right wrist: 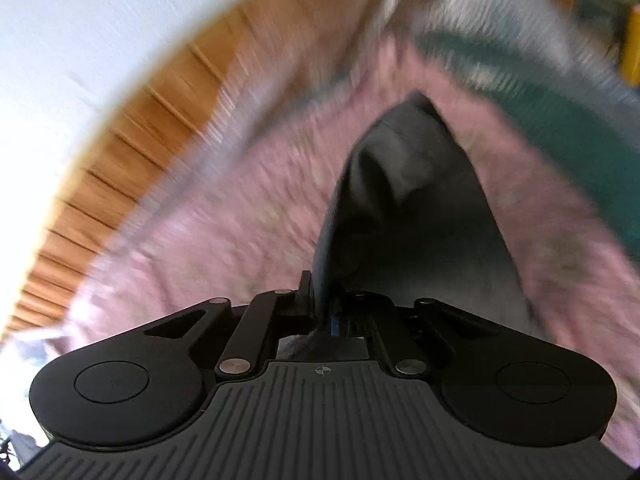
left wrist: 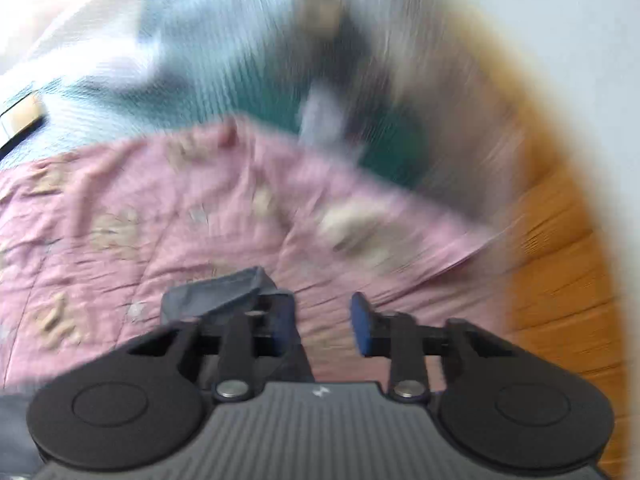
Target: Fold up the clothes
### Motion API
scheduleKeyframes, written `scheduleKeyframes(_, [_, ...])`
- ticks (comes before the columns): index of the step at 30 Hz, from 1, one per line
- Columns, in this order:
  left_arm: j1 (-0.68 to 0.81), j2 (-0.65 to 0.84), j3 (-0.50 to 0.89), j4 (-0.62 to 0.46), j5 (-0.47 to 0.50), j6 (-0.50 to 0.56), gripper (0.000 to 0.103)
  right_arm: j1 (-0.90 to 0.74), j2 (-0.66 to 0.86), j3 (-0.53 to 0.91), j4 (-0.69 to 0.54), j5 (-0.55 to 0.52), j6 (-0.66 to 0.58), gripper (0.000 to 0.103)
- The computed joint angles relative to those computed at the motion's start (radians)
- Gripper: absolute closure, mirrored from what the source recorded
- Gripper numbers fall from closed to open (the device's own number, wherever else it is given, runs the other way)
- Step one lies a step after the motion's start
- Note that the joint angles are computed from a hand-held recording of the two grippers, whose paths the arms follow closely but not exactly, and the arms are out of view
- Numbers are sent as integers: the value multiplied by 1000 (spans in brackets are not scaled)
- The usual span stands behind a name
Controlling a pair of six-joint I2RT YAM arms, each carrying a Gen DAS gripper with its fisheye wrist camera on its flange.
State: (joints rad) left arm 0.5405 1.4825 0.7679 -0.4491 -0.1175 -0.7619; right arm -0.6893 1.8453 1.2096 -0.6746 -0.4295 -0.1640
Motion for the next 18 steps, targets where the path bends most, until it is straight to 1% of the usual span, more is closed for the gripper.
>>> scheduleKeyframes(1, [-9,75,13,2,-33,-24,101,42,125,42,54,42,33,66])
scheduleKeyframes(2, [-11,101,-23,56,-47,-30,101,66,238,100,83,71,55,73])
scheduleKeyframes(3, [-9,119,-62,115,-51,-26,100,71,301,129,134,96,85,76])
scheduleKeyframes(4, [2,87,-80,113,-46,-13,92,60,314,134,177,108,103,74])
scheduleKeyframes(5, [22,16,-127,136,-17,24,85,44,308,128,218,115,112,67])
scheduleKeyframes(6, [44,-56,-169,153,15,61,84,15,279,102,261,112,84,67])
scheduleKeyframes(8, [69,-221,-215,103,38,175,80,-57,200,32,338,102,-16,62])
scheduleKeyframes(9, [85,-304,-230,69,54,235,78,-94,160,-7,370,106,-73,61])
scheduleKeyframes(11, [142,-441,-246,0,142,345,71,-171,93,-63,376,65,-190,61])
scheduleKeyframes(13, [203,-601,-302,-97,270,481,65,-222,27,-145,348,8,-339,62])
scheduleKeyframes(15, [222,-677,-356,-166,345,573,65,-224,-32,-255,346,-36,-494,62])
scheduleKeyframes(17, [267,-734,-412,-232,420,674,65,-193,-50,-345,370,-68,-630,67])
scheduleKeyframes(18, [297,-760,-450,-251,422,727,66,-174,-39,-377,390,-69,-666,67])
